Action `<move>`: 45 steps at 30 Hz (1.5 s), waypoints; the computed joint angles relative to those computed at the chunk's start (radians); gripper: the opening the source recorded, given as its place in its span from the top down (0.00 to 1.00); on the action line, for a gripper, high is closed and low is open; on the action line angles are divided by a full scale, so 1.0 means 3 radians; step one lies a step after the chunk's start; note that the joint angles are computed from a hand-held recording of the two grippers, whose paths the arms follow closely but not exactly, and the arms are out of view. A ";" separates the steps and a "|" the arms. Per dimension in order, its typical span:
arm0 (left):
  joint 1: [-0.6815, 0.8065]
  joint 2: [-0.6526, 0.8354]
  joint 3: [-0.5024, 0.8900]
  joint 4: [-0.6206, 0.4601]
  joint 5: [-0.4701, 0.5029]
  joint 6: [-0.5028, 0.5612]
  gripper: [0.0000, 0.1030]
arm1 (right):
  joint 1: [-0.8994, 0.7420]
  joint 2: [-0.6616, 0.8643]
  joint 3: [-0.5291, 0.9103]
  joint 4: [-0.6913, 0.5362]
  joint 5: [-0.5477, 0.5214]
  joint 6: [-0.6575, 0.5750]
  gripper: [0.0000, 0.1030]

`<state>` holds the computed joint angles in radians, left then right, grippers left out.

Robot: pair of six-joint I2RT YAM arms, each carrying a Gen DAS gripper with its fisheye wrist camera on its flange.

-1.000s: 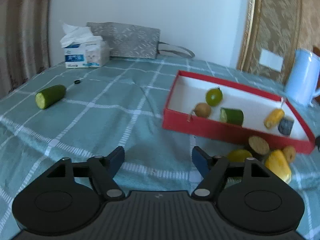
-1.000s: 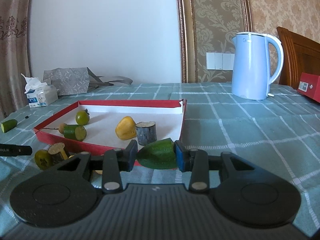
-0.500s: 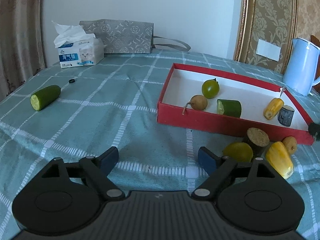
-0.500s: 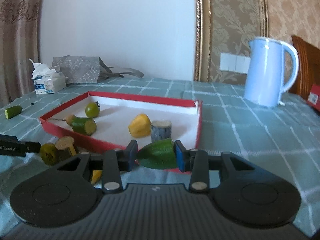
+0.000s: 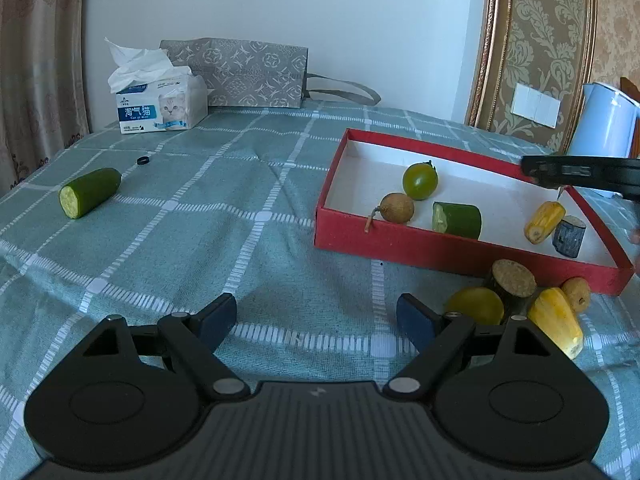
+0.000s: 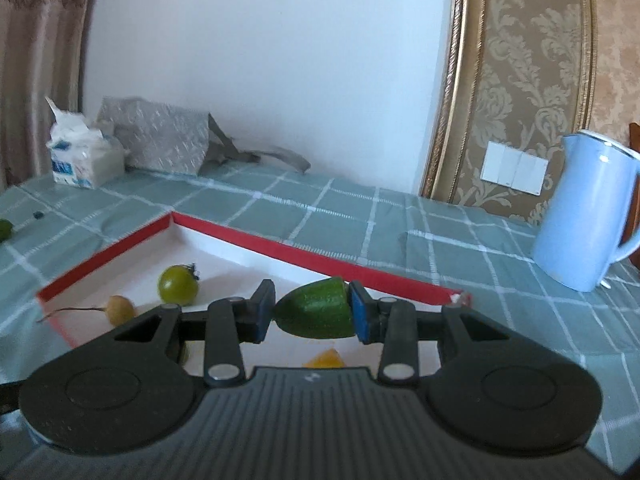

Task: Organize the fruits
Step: 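Lower the dark green chunk into the tray and open right gripper, then grasp the large green round fruit beside the tray with left gripper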

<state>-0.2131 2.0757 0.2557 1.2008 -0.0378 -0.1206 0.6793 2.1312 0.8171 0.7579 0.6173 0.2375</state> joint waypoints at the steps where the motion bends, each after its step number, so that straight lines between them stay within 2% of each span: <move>1: -0.0001 0.0000 0.0000 -0.0001 -0.0002 0.0002 0.15 | -0.0030 0.0052 0.0069 -0.0032 -0.0033 0.0009 0.64; 4: 0.0003 0.0001 -0.0002 0.0003 0.0004 -0.0001 0.15 | -0.0082 0.0160 0.0164 -0.0006 -0.0072 0.0018 0.60; 7: -0.0005 -0.0001 0.0001 -0.0003 -0.0006 0.0000 0.15 | -0.0029 0.0149 0.0052 0.0162 0.0004 -0.0006 0.53; 9: -0.0003 -0.0002 0.0001 -0.0006 -0.0006 0.0003 0.15 | 0.0005 0.0110 -0.0067 0.0318 0.0054 0.0005 0.41; 12: -0.0003 0.0002 -0.0004 0.0003 -0.0008 0.0008 0.15 | 0.0088 0.0002 -0.0387 0.0644 0.0118 0.0093 0.26; 17: -0.0011 0.0003 0.0002 -0.0010 -0.0022 0.0021 0.14 | 0.0333 -0.0164 -0.0976 0.1070 0.0308 0.0236 0.16; 21: -0.0037 -0.0003 0.0012 -0.0039 -0.0058 0.0034 0.14 | 0.0628 -0.0013 -0.1473 0.1800 0.0700 0.0371 0.00; 24: -0.0066 -0.0009 0.0027 -0.0073 -0.0094 0.0039 0.12 | 0.0800 0.0171 -0.1722 0.2223 0.0940 0.0461 0.00; 27: -0.0085 -0.0014 0.0034 -0.0095 -0.0120 0.0048 0.11 | 0.0859 0.0248 -0.1800 0.2242 0.1048 0.0581 0.00; 30: -0.0107 -0.0021 0.0042 -0.0122 -0.0161 0.0042 0.10 | 0.0824 0.0255 -0.1871 0.2334 0.0986 0.0677 0.00; 34: -0.0104 -0.0019 0.0035 -0.0108 -0.0155 0.0029 0.10 | 0.0806 0.0208 -0.1845 0.2074 0.0976 0.0876 0.00; 37: -0.0107 -0.0019 0.0036 -0.0112 -0.0165 0.0037 0.10 | 0.0822 0.0247 -0.1861 0.2137 0.0985 0.0892 0.00; 40: -0.0077 -0.0001 0.0009 -0.0042 -0.0110 0.0038 0.10 | 0.0816 0.0214 -0.1823 0.1986 0.0953 0.0916 0.00; 42: -0.0025 0.0036 -0.0059 0.0129 0.0025 0.0083 0.10 | 0.0797 0.0167 -0.1797 0.1843 0.0920 0.0942 0.00; 45: 0.0001 0.0138 -0.0153 0.0464 0.0135 0.0114 0.10 | 0.0786 0.0163 -0.1814 0.1850 0.0912 0.0987 0.00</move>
